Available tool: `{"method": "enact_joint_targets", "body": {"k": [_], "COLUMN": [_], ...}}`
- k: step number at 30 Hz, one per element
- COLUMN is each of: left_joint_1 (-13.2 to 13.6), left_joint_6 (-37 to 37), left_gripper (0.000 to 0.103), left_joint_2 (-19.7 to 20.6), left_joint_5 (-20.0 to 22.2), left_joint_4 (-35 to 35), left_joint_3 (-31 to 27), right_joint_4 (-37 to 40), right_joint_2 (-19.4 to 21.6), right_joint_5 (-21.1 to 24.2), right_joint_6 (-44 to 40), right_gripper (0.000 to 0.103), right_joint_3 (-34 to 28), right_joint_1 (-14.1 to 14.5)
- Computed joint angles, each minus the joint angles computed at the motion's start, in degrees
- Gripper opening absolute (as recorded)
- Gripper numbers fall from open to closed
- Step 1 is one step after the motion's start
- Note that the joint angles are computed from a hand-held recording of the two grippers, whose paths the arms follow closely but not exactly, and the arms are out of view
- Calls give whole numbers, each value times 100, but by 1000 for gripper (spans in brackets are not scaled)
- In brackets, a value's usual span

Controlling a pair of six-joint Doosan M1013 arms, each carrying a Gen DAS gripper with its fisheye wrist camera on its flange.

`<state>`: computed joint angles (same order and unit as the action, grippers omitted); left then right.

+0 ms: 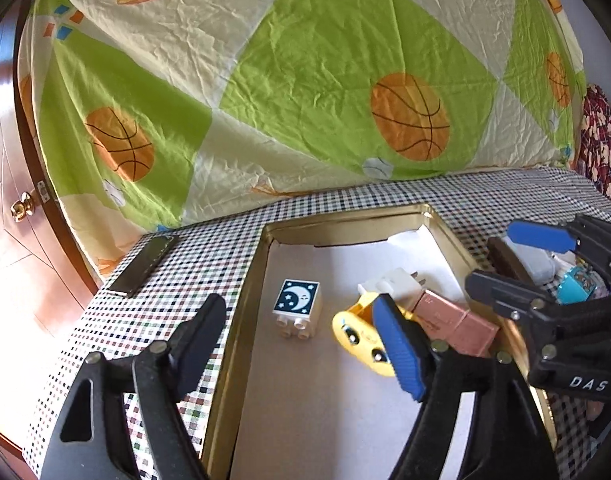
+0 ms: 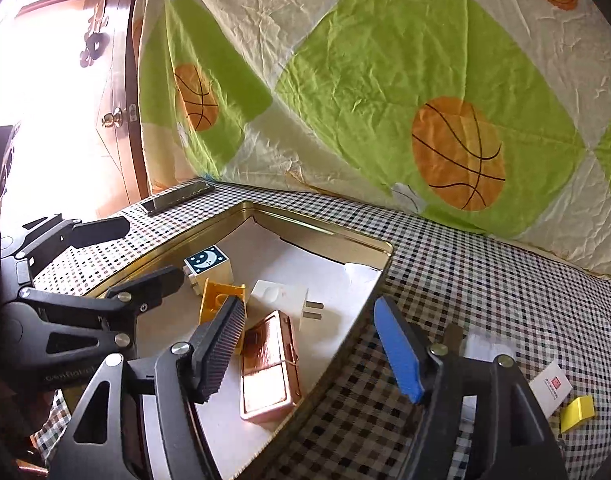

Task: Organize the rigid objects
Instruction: 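Lower both items into the tin and open both grippers, then grasp the grey crystal rock with the right gripper while the left gripper reaches toward the blue bear box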

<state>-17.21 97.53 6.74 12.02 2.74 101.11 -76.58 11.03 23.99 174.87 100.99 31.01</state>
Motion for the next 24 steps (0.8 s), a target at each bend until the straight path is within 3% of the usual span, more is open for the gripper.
{"method": "enact_joint_targets", "body": {"k": [4, 9, 12, 17, 21, 24], "left_joint_1": [-15, -282, -539, -879, -1110, -1227], "left_joint_6": [1604, 4293, 4914, 4633, 3524, 2510], "left_gripper": [81, 86, 89, 92, 96, 97], "left_joint_2": [-173, -349, -396, -374, -264, -186], "left_joint_5": [-289, -428, -380, -200, -24, 5], "left_joint_4": [-1834, -4524, -5019, -4588, -3394, -2310], "left_joint_3": [224, 466, 530, 504, 382, 315], "right_joint_4": [-981, -990, -890, 125, 592, 1415], "right_joint_2": [-434, -932, -1127, -1279, -1358, -1292], "right_joint_5": [392, 1007, 1244, 965, 456, 290], "right_joint_6": [1013, 1217, 1269, 315, -80, -1054], "right_gripper": [70, 71, 71, 71, 71, 71], "right_joint_3": [589, 1181, 1413, 1545, 1604, 1506], "right_joint_1": [45, -74, -202, -536, -719, -782]}}
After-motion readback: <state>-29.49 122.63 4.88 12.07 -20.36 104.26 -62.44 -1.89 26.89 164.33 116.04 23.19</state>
